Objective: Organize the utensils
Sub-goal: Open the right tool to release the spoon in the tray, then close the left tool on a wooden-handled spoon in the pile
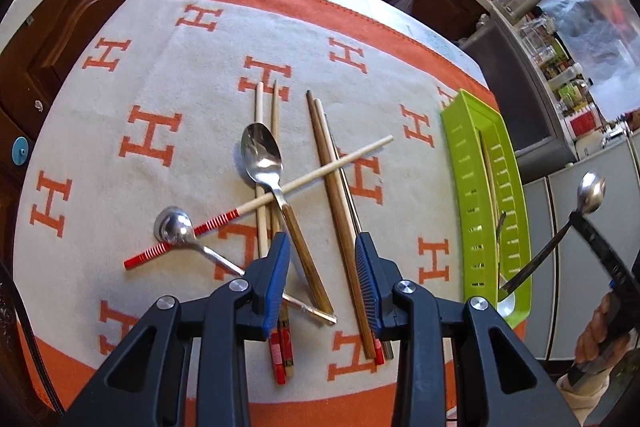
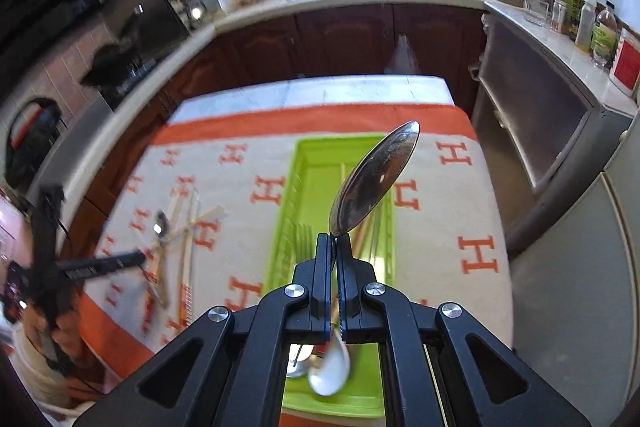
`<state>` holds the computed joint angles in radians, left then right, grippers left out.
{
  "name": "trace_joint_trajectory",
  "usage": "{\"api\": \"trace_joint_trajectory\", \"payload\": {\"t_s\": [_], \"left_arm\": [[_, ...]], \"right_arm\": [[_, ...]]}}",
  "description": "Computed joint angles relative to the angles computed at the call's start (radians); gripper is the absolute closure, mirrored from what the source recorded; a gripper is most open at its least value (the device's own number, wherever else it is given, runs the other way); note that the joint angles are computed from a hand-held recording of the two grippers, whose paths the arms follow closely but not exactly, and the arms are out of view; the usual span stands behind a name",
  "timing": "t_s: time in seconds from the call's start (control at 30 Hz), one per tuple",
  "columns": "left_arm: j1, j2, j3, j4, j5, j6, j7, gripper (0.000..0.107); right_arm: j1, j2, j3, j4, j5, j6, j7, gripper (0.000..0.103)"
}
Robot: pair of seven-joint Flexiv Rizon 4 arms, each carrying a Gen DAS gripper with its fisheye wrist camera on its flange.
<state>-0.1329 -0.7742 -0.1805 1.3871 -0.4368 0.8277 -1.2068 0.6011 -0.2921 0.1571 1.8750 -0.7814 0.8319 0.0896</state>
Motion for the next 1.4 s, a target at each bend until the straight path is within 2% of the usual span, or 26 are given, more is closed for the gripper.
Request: {"api": "trace_joint_trajectory", "payload": {"t_s": [0.07, 0.2, 0.4, 0.57, 0.83, 1.0, 1.1, 1.2, 1.4], "left_arm": [[-0.012, -0.024, 0.016, -0.048, 0.019, -0.029, -0.025, 0.08], [-0.031, -0.071, 0.045, -0.137, 0.059, -0.115, -0.097, 0.081], [-0.039, -0.104, 0.049, -0.186, 0.089, -0.168, -0.142, 0.081], [-0.045, -0.116, 0.048, -0.201, 0.1, -0.176, -0.16, 0.081], [-0.068, -0.137, 0.058, -0.228, 0.126, -0.186, -0.189, 0.084], [-0.095, -0.13, 0.075, -0.198, 0.159, -0.112, -0.226, 0.085], [-0.129, -0.119, 0.109, -0.176, 0.21, -0.048, -0.266, 0.096], [-0.129, -0.109, 0.098, -0.145, 0.222, 0.003, -0.272, 0.102], [-0.1, -0.058, 0.061, -0.067, 0.199, 0.069, -0.237, 0.102]], "right_arm": [[-0.011, -0.028, 0.01, -0.023, 0.055, -0.021, -0.075, 0.101], [-0.022, -0.082, -0.008, -0.052, 0.1, -0.006, -0.139, 0.101], [-0.025, -0.187, -0.029, -0.154, 0.191, 0.004, -0.223, 0.101], [-0.009, -0.224, -0.064, -0.179, 0.195, 0.069, -0.21, 0.1], [0.026, -0.182, -0.099, -0.122, 0.133, 0.129, -0.109, 0.1], [0.044, -0.159, -0.099, -0.097, 0.073, 0.13, -0.048, 0.1], [0.047, -0.154, -0.093, -0.084, 0.048, 0.144, -0.017, 0.1], [0.051, -0.15, -0.088, -0.073, 0.034, 0.153, 0.011, 0.1], [0.054, -0.127, -0.093, -0.022, -0.017, 0.196, 0.103, 0.1]]}}
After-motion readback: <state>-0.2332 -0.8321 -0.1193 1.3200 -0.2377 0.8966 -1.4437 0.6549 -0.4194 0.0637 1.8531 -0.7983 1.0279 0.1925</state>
